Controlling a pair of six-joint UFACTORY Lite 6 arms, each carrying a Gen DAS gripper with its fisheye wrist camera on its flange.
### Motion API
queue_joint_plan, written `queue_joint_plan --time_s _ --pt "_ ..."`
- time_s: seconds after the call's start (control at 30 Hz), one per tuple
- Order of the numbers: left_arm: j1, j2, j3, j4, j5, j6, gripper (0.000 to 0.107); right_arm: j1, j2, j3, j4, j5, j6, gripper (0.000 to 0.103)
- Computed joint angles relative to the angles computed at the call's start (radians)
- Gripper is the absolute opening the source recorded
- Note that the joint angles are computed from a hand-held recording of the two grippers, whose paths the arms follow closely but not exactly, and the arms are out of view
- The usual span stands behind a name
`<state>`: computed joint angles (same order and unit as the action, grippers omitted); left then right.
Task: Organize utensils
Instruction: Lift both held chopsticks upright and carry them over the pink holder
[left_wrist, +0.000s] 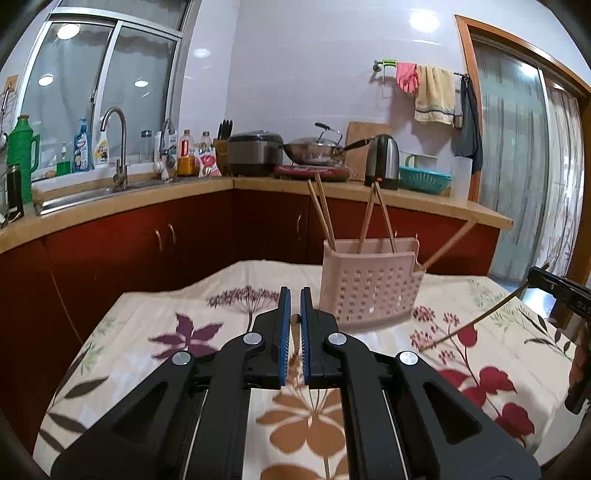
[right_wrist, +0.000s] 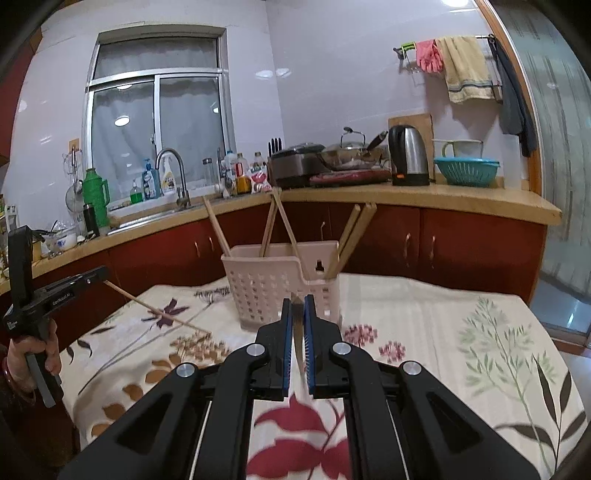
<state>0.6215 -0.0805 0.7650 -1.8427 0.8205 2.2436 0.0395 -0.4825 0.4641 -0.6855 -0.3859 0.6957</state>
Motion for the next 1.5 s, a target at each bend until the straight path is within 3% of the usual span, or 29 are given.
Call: queue_joint_plan --time_s 0.6,1.0,1.5 --pt "-0.184 0.224 0.309 -0.134 -0.095 0.024 0.006 0.037 0.34 0.299 0.111 -0.037 -0.107 0.007" --pt "-0.221 0.253 0.316 -0.217 -0.1 0.13 0.006 0.037 0.372 0.337 0.103 -0.033 -0.099 0.007" --pt "-0.216 0.249 0.374 -0.17 -0.076 0.062 0.006 0.06 0.38 0.396 0.112 -0.017 -0.111 0.007"
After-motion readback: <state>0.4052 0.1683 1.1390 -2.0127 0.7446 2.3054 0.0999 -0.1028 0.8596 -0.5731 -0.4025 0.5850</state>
